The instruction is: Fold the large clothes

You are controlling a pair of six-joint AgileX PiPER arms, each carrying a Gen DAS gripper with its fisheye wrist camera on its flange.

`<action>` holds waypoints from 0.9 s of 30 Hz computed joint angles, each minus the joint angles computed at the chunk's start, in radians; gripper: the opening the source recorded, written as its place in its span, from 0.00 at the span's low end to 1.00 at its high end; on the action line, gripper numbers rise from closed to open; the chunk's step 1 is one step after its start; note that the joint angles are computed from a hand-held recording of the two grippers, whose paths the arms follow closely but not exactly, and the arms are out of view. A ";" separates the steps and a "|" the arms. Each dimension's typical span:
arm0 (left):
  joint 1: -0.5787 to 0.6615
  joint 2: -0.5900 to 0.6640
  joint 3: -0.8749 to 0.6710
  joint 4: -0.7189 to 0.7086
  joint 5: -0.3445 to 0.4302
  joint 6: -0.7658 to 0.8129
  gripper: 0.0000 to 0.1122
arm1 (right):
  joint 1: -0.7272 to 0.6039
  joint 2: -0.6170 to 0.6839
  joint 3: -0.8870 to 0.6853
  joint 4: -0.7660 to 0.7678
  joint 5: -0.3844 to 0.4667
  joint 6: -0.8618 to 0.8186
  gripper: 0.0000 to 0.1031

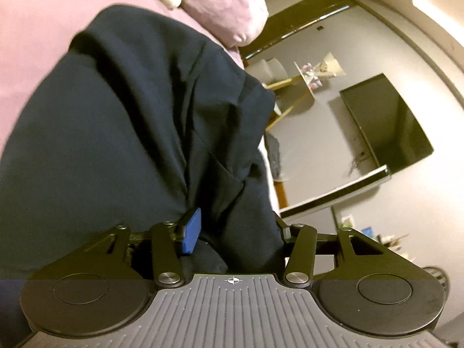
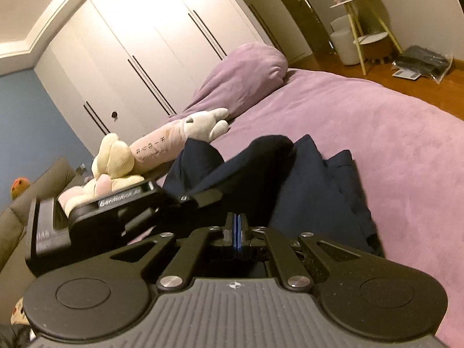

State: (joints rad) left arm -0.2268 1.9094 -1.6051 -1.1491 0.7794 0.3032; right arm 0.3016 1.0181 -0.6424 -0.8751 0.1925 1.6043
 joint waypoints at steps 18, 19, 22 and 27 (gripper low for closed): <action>0.241 -0.230 0.255 0.170 -0.123 -0.063 0.67 | 0.150 0.076 -0.132 -0.285 0.081 0.205 0.03; 0.239 -0.219 0.252 0.227 -0.135 -0.105 0.67 | 0.151 0.115 -0.153 -0.192 0.093 0.105 0.03; 0.200 -0.165 0.205 0.387 -0.153 -0.244 0.67 | 0.163 0.241 -0.201 0.062 0.238 -0.169 0.01; 0.180 -0.108 0.177 0.368 -0.139 -0.240 0.67 | -0.027 0.220 0.016 0.133 -0.046 -0.200 0.00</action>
State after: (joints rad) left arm -0.0464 1.8011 -1.4283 -0.7807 0.6400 0.0629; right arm 0.2746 1.2376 -0.6265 -0.7421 0.1469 1.4045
